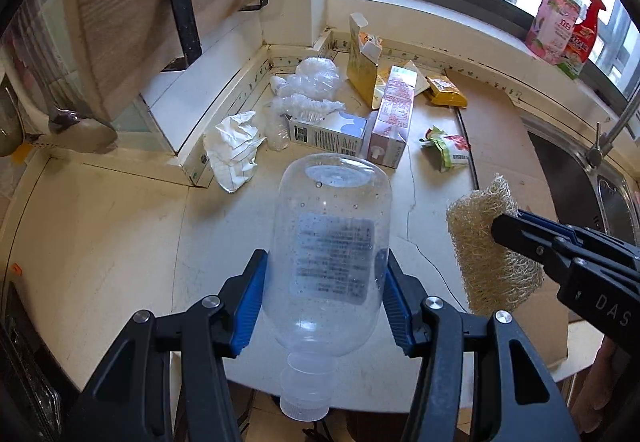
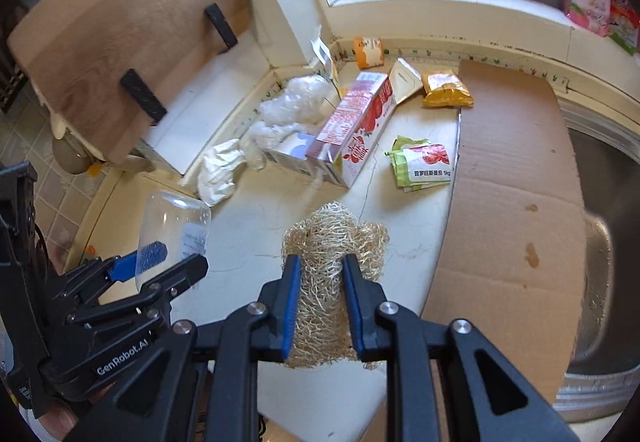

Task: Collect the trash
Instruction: 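Grasp the plastic water bottle with the left tool while the right tool grasps the fibrous bundle, then carry the bottle and bundle down over the bin and open both tools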

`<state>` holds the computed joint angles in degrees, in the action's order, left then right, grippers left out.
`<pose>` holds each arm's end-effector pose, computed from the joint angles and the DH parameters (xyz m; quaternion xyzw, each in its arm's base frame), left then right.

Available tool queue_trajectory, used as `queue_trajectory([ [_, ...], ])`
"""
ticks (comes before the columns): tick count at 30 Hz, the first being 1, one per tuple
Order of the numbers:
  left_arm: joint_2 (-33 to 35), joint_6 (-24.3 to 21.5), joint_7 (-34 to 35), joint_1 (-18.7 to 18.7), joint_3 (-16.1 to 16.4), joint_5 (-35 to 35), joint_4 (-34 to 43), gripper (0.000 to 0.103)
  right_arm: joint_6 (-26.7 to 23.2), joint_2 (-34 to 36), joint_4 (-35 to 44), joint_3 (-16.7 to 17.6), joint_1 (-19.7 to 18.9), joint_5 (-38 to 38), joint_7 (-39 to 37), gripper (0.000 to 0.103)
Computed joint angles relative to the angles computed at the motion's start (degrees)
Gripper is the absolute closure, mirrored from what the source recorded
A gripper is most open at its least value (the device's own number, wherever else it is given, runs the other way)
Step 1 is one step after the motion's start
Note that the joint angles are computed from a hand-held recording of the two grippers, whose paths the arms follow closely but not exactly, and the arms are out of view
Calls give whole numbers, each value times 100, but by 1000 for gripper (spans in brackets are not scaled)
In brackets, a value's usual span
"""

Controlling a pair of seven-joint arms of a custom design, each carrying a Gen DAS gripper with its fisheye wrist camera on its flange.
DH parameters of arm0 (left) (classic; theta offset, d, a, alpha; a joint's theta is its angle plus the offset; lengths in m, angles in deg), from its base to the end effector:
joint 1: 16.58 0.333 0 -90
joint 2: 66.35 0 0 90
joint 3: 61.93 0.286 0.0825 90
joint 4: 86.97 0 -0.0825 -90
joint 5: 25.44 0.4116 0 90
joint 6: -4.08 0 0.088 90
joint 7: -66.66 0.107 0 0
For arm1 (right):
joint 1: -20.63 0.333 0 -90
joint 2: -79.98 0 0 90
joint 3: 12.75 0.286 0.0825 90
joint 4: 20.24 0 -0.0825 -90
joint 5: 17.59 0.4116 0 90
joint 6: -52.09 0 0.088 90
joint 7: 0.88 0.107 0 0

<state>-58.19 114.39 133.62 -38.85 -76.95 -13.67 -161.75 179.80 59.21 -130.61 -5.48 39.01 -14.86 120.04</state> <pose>0.5314 -0.3684 0.6861 -0.5894 0.7675 -0.2082 0.1424 0.4659 0.2381 0.6834 -0.6341 0.7015 -0.0935 0.3115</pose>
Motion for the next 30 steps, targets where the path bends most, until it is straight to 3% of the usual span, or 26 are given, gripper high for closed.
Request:
queue_trajectory([
  [10,-2383,331,540,293,-5,-1018,-2316,50,-325,-1115,-566,677,268,-334,1213,82],
  [17,-3897,250,828,262,106,-1627,-3755,50,-708,-1626,-923,1088,670,-351,2007,82],
  [24,-4807,-84,952,189,219,-2018,-4780,50,-1023,-1714,-1165,1184,1094,-102,2486,82],
  [30,-5023,-231,922,168,234,-2249,-5405,50,-1011,-1659,-1507,1068,1377,168,2495,82],
])
